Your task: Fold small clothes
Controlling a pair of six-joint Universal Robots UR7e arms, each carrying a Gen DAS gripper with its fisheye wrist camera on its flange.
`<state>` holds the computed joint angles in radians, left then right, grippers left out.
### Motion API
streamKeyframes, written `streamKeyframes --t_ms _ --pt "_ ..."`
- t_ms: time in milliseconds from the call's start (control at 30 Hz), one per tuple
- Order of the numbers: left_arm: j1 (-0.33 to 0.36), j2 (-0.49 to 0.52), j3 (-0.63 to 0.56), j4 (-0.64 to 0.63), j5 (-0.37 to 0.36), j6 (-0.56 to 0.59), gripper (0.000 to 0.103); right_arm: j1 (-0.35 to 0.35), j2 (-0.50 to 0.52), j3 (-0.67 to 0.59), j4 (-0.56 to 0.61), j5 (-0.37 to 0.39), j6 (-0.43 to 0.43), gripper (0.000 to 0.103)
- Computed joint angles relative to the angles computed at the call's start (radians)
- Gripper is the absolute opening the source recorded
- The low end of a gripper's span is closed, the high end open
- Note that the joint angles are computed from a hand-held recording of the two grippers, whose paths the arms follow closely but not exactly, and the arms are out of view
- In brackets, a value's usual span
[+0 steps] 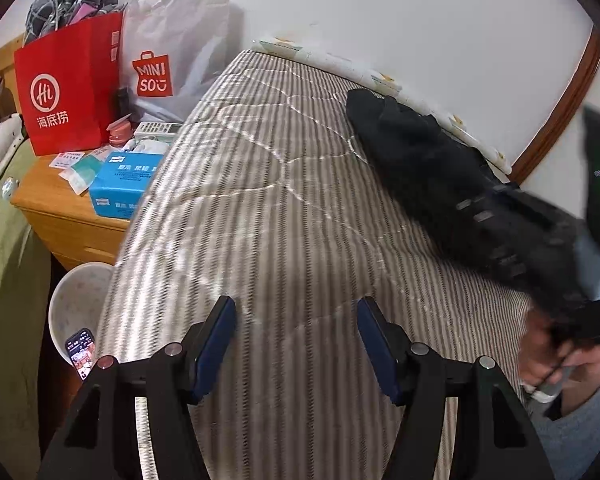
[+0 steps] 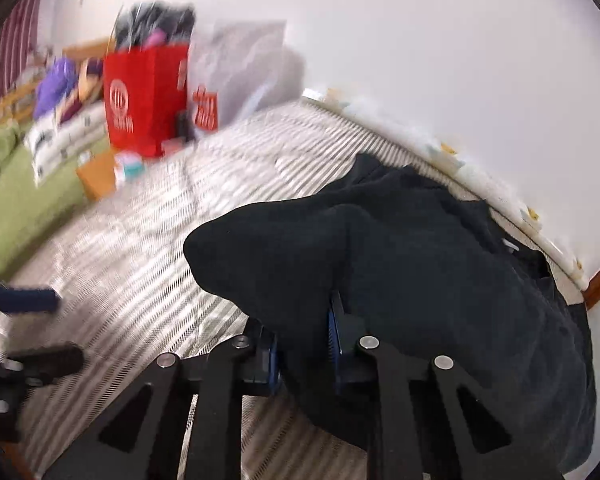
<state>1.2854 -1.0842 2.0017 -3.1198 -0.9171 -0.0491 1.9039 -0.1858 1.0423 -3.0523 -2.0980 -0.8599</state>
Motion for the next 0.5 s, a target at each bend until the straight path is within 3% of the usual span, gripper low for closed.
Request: streamKeyframes --t_ms 200,367,500 --pt "-0.044 0.064 -0.044 0.010 0.042 -0.008 0.060 -0.031 -0.155 0.118 -0.071 0.115 0.123 0.017" --pt "-0.097 0.135 -0.099 0.001 0.075 0.012 0.060 -0.098 -0.304 0.201 -0.093 0.205 0.240 0.016" --pt "-0.125 0.194 -0.150 -0.005 0.053 0.027 0.060 -0.173 -0.409 0.255 -0.071 0.266 0.347 0.016"
